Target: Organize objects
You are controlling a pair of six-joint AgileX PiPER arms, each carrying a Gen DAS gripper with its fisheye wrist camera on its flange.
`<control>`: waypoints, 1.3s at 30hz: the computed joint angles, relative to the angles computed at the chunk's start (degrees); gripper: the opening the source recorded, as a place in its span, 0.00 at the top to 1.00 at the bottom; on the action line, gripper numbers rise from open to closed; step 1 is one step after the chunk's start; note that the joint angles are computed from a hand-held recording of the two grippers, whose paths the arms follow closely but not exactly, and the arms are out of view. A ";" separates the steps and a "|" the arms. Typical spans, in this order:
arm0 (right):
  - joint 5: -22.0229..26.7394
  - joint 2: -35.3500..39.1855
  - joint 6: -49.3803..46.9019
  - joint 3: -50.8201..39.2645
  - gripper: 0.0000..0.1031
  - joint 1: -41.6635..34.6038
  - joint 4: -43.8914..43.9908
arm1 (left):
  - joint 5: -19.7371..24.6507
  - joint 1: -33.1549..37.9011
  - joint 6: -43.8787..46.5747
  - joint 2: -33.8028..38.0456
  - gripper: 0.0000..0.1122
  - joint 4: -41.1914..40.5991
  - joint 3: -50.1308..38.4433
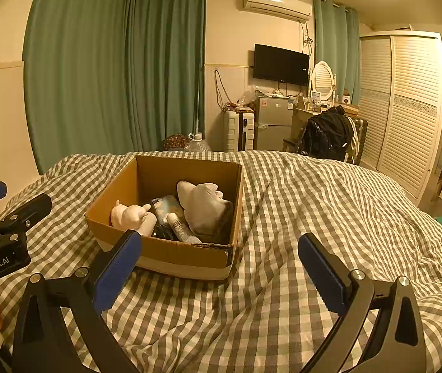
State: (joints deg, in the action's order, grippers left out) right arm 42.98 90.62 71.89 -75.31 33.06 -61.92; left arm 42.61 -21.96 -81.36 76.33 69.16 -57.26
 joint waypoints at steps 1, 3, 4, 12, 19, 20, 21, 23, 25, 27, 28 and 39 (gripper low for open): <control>0.05 0.02 0.03 -0.04 0.02 0.02 -0.03 | -0.12 0.01 0.01 -0.02 0.08 -0.06 0.01; -0.02 0.02 -0.04 -0.04 0.02 -0.01 0.04 | -0.47 0.12 -0.12 -0.11 0.08 -0.10 0.24; -0.06 0.04 0.00 0.07 0.02 -0.01 0.07 | -0.58 0.17 -0.21 -0.06 0.08 -0.03 0.32; -0.13 -0.11 0.41 0.54 0.02 0.01 -0.12 | -0.79 0.22 -0.74 -0.16 0.08 0.64 0.77; -0.04 -0.04 0.35 0.56 0.02 0.02 -0.11 | -1.47 0.70 -0.87 -0.39 0.08 0.91 1.06; -0.02 -0.09 0.41 0.64 0.02 0.04 -0.16 | -1.57 0.77 -0.84 -0.40 0.08 0.80 1.05; -0.02 -0.02 0.41 0.51 0.02 0.04 -0.16 | -1.45 0.79 -1.02 -0.40 0.08 0.82 1.04; 0.00 0.01 0.37 0.46 0.02 0.05 -0.12 | -1.18 0.88 -1.38 -0.35 0.08 0.82 0.92; 0.01 0.00 0.36 0.49 0.02 0.05 -0.15 | -1.55 1.25 -1.23 -0.46 0.08 0.24 0.94; -0.08 -0.02 0.52 0.78 0.02 0.06 -0.26 | -1.85 1.54 -1.04 -0.51 0.08 -0.28 0.88; -0.19 -0.01 0.60 0.96 0.02 0.04 -0.31 | -1.94 1.64 -0.93 -0.49 0.08 -0.49 0.83; -0.12 0.07 0.30 1.21 0.02 0.09 -0.17 | -1.30 1.36 -0.65 -0.29 0.08 -0.67 0.76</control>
State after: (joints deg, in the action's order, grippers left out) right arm 42.86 90.69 72.19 -74.11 33.15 -62.10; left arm 41.32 -20.61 -82.02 76.04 68.50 -56.50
